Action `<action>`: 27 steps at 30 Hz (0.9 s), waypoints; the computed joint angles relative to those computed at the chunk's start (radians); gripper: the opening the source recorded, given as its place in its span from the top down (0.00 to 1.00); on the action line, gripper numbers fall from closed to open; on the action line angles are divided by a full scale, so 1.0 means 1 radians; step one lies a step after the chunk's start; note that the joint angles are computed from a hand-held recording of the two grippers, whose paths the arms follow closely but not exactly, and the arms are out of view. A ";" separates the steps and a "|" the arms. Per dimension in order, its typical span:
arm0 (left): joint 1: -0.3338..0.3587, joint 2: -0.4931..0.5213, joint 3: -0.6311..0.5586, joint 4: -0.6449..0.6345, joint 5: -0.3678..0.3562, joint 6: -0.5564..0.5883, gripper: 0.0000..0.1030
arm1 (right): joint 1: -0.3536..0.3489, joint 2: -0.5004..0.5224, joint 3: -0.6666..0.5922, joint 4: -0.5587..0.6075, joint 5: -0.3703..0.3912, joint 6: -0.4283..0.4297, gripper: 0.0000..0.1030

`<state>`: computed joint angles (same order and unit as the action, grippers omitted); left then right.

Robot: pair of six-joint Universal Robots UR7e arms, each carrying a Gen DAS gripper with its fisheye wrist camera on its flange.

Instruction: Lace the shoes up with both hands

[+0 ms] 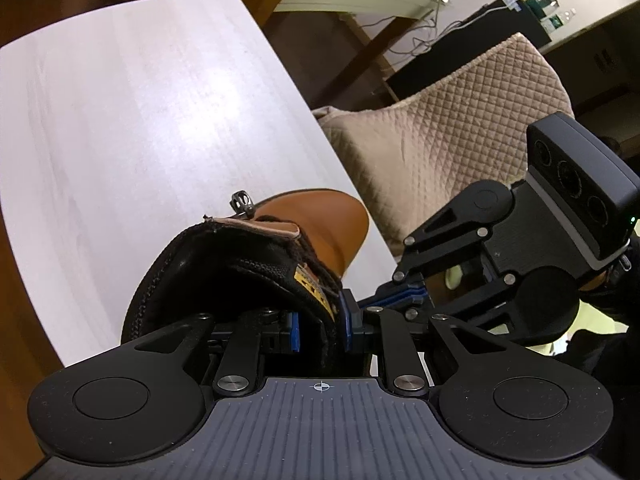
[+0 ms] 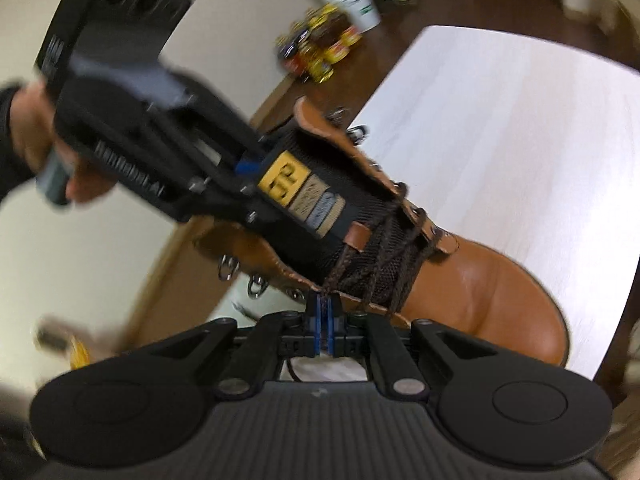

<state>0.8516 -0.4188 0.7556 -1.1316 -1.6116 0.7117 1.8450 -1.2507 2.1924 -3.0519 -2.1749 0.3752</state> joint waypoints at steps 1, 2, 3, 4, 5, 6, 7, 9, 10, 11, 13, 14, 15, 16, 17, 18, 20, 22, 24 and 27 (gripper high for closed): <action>0.000 -0.001 0.003 -0.003 -0.001 0.000 0.82 | 0.004 0.001 -0.009 0.024 -0.011 -0.032 0.95; 0.001 -0.002 0.004 -0.004 -0.002 -0.001 0.82 | 0.007 0.003 -0.012 0.032 -0.020 -0.047 0.95; 0.002 -0.003 0.004 -0.005 -0.003 -0.003 0.82 | 0.009 0.003 -0.012 0.034 -0.027 -0.055 0.95; 0.011 0.010 -0.032 0.018 0.003 0.004 0.82 | 0.011 0.002 -0.012 0.036 -0.034 -0.063 0.94; 0.015 0.015 -0.046 0.027 0.007 0.006 0.82 | 0.010 0.000 -0.009 0.029 -0.028 -0.060 0.94; 0.015 0.015 -0.046 0.027 0.007 0.006 0.82 | 0.006 -0.005 0.003 0.006 -0.016 -0.050 0.93; 0.016 0.014 -0.045 0.026 0.009 0.005 0.82 | 0.003 -0.010 0.013 -0.008 -0.007 -0.040 0.90; 0.016 0.014 -0.044 0.025 0.010 0.002 0.82 | 0.002 -0.016 0.026 -0.030 0.001 -0.025 0.87; 0.016 0.013 -0.041 0.022 0.010 0.001 0.82 | 0.003 -0.018 0.031 -0.038 0.002 -0.019 0.87; 0.015 0.012 -0.039 0.020 0.010 0.001 0.82 | 0.003 -0.020 0.036 -0.046 0.003 -0.013 0.87; 0.013 0.009 -0.034 0.017 0.009 0.001 0.82 | 0.003 -0.021 0.048 -0.070 0.003 -0.001 0.88; 0.012 0.008 -0.030 0.014 0.008 0.001 0.82 | 0.003 -0.021 0.053 -0.087 0.004 0.003 0.89; 0.011 0.008 -0.028 0.013 0.008 0.001 0.82 | 0.000 -0.023 0.059 -0.101 0.010 0.005 0.91; 0.011 0.009 -0.031 0.016 0.006 0.001 0.82 | -0.001 -0.025 0.068 -0.122 0.016 0.008 0.96; 0.011 0.013 -0.038 0.022 0.005 0.002 0.82 | -0.003 -0.026 0.077 -0.142 0.022 0.010 0.96; 0.012 0.016 -0.044 0.027 0.003 0.003 0.82 | -0.004 -0.022 0.079 -0.162 0.027 0.010 0.96; 0.012 0.020 -0.051 0.033 0.002 0.005 0.82 | -0.005 -0.014 0.082 -0.201 0.036 0.009 0.96; 0.012 0.024 -0.057 0.038 0.000 0.006 0.82 | -0.012 -0.014 0.087 -0.228 0.056 0.007 0.96; 0.012 0.026 -0.062 0.042 0.001 0.006 0.82 | -0.015 -0.013 0.085 -0.220 0.051 0.009 0.96; 0.013 0.029 -0.067 0.050 0.004 0.011 0.82 | -0.021 -0.006 0.075 -0.197 0.035 0.016 0.96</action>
<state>0.8646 -0.3898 0.6888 -1.0812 -1.6080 0.7230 1.8237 -1.2571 2.2671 -3.2488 -2.1403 0.3914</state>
